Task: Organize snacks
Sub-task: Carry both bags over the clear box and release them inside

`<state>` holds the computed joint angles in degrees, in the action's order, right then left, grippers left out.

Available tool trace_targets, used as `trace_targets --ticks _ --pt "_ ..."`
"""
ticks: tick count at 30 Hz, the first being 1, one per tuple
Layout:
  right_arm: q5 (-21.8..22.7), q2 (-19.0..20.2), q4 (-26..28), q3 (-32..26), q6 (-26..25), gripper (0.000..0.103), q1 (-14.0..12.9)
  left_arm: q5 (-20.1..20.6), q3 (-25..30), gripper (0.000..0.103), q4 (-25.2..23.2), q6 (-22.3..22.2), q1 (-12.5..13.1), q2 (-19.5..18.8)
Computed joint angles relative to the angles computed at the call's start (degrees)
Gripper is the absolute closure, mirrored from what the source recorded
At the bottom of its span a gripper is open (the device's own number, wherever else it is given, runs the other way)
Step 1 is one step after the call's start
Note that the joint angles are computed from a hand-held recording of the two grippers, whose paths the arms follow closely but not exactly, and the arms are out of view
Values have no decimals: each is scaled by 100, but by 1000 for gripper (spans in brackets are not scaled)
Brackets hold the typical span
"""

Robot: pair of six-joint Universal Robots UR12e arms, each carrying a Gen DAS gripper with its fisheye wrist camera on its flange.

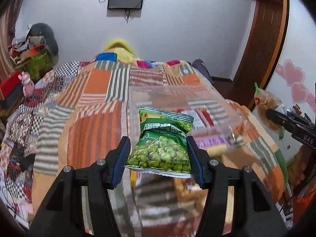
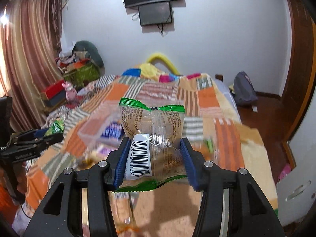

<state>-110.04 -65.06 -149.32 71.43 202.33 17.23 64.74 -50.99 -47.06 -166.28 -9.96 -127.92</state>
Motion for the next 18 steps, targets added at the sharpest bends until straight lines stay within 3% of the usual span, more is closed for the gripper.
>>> trace_targets --ticks 10,18 --pt "112 480 35 -648 -179 55 -102 154 1344 46 -541 -210 -148 -786" --pt "358 788 809 -1051 -177 55 -210 323 2395 46 -1368 61 -282 -1432"
